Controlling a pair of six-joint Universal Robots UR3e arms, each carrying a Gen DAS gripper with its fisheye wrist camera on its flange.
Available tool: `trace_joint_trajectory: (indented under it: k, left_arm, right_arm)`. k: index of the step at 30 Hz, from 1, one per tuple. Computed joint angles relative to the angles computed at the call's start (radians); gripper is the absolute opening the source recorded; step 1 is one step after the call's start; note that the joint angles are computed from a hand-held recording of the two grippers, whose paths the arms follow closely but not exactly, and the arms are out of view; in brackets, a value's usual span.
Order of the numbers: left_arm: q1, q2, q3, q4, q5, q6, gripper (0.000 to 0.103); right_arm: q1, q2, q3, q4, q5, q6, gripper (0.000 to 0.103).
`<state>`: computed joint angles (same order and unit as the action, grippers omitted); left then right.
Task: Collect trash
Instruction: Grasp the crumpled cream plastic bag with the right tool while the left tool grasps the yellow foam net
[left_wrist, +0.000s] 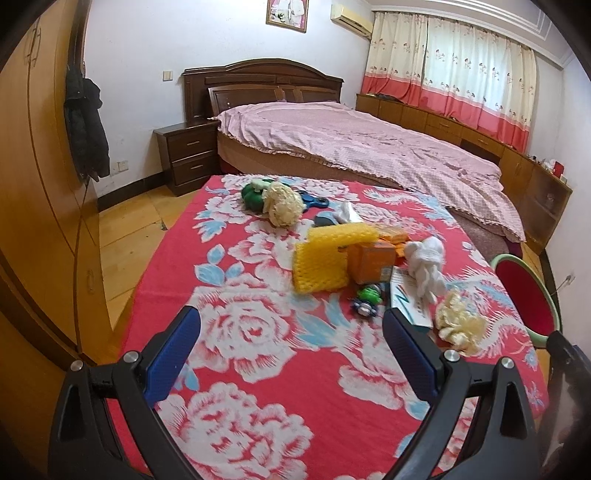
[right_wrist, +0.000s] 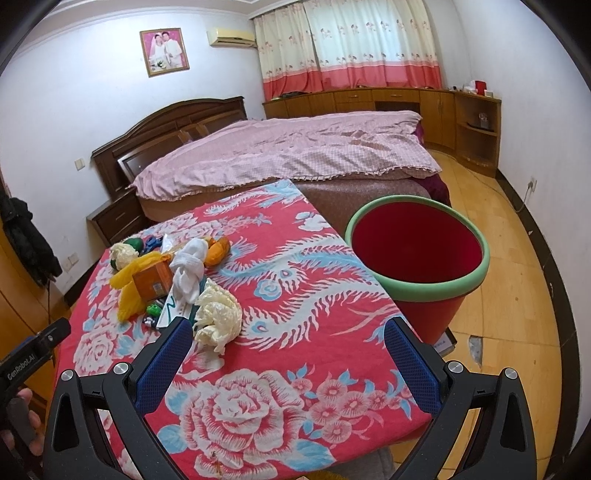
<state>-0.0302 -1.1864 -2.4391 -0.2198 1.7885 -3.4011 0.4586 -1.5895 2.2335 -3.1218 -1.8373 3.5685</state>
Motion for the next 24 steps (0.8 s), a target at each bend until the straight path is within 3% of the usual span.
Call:
trace_joint_trajectory:
  k: [8, 16, 24]
  left_arm:
    - [0.158, -0.061, 0.023, -0.023, -0.125, 0.061, 0.098]
    - [0.203, -0.205, 0.105, 0.009, -0.207, 0.143, 0.098]
    - [0.211, -0.379, 0.240, 0.067, -0.312, 0.277, 0.098]
  right_arm:
    - [-0.041, 0.080, -0.088, 0.064, 0.100, -0.054, 0.103]
    - [-0.015, 0.229, -0.247, 0.131, 0.125, -0.091, 0.102]
    - [-0.003, 0.349, -0.386, 0.242, 0.153, -0.071, 0.075]
